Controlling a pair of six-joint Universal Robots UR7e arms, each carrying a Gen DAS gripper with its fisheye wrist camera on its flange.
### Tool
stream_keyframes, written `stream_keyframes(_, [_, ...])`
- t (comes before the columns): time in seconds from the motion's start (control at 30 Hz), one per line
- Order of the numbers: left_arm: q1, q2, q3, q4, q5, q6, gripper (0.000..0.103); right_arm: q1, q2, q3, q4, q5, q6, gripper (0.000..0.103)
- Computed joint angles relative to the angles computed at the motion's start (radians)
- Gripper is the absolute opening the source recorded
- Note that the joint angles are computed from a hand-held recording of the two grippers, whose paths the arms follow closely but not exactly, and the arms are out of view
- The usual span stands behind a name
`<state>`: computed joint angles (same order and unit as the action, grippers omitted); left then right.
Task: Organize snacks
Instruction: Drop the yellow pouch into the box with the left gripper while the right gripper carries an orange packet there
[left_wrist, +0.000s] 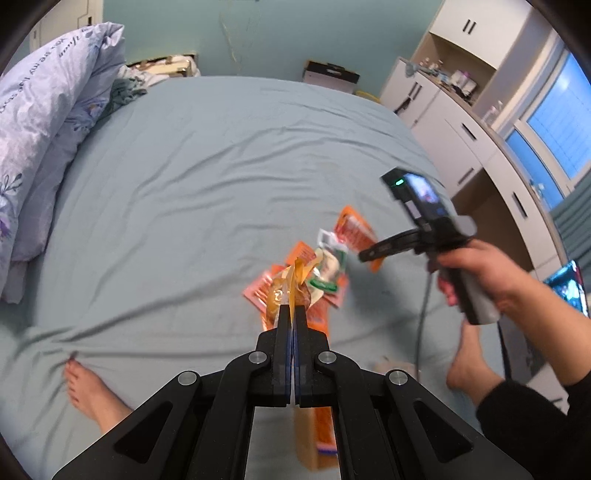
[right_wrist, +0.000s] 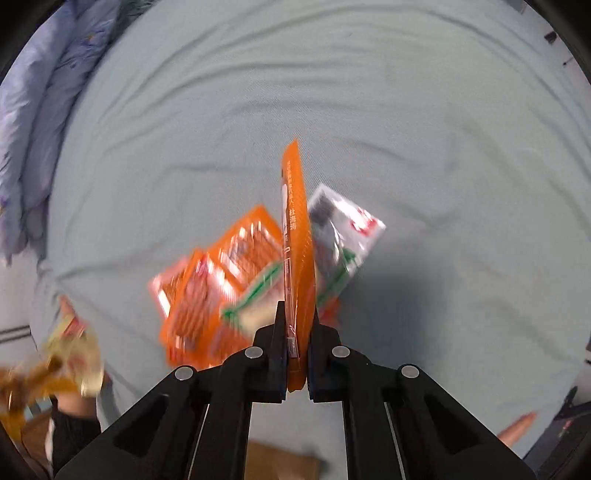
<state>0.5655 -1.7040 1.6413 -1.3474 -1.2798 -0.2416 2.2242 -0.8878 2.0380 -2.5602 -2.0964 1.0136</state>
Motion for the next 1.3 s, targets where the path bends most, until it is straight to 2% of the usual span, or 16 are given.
stream_keyframes(0.13, [-0.05,-0.014,-0.034,0.116,-0.096,-0.059,0.0,0.114,-0.092,0.03,0.102,-0.002,0.091,0.005])
stream_keyframes(0.3, [-0.142,-0.051,-0.025,0.247,-0.213,-0.1,0.0,0.282,-0.161,0.022,0.159,0.018,0.184,0.005])
stream_keyframes(0.43, [-0.221,-0.083,0.018,0.336,-0.211,-0.131,0.0,0.418,-0.145,-0.031,0.184,0.053,0.246,0.005])
stream_keyframes(0.57, [-0.238,-0.112,0.067,0.429,-0.223,-0.147,0.0,0.517,-0.124,-0.064,0.179,0.08,0.3,0.005])
stream_keyframes(0.63, [-0.255,-0.133,0.107,0.446,-0.229,-0.141,0.0,0.542,-0.116,-0.06,0.147,0.093,0.292,0.005])
stream_keyframes(0.7, [-0.265,-0.147,0.145,0.424,-0.222,-0.136,0.0,0.539,-0.17,0.009,0.106,0.106,0.281,0.005])
stream_keyframes(0.77, [-0.255,-0.142,0.164,0.41,-0.217,-0.141,0.0,0.522,-0.171,0.032,0.065,0.143,0.256,0.005])
stream_keyframes(0.83, [-0.231,-0.129,0.178,0.398,-0.248,-0.108,0.004,0.486,-0.172,0.038,0.068,0.169,0.227,0.005])
stream_keyframes(0.87, [-0.219,-0.122,0.183,0.393,-0.245,-0.1,0.016,0.479,-0.169,0.043,0.065,0.168,0.23,0.005])
stream_keyframes(0.9, [-0.226,-0.123,0.189,0.393,-0.228,-0.11,0.045,0.468,-0.166,0.047,0.062,0.175,0.228,0.005])
stream_keyframes(0.93, [-0.235,-0.125,0.192,0.391,-0.196,-0.121,0.063,0.458,-0.173,0.058,0.055,0.185,0.225,0.005])
stream_keyframes(0.97, [-0.245,-0.131,0.195,0.381,-0.166,-0.125,0.086,0.454,-0.178,0.062,0.054,0.187,0.228,0.005])
stream_keyframes(1.03, [-0.261,-0.135,0.196,0.374,-0.096,-0.116,0.087,0.446,-0.184,0.078,0.048,0.195,0.239,0.005])
stream_keyframes(1.1, [-0.256,-0.121,0.19,0.394,-0.057,-0.095,0.088,0.425,-0.18,0.101,0.033,0.221,0.25,0.005])
stream_keyframes(1.2, [-0.224,-0.107,0.175,0.417,-0.027,-0.102,0.088,0.388,-0.145,0.121,0.005,0.265,0.249,0.005])
stream_keyframes(1.3, [-0.197,-0.096,0.164,0.429,-0.031,-0.123,0.088,0.353,-0.104,0.13,-0.043,0.304,0.238,0.005])
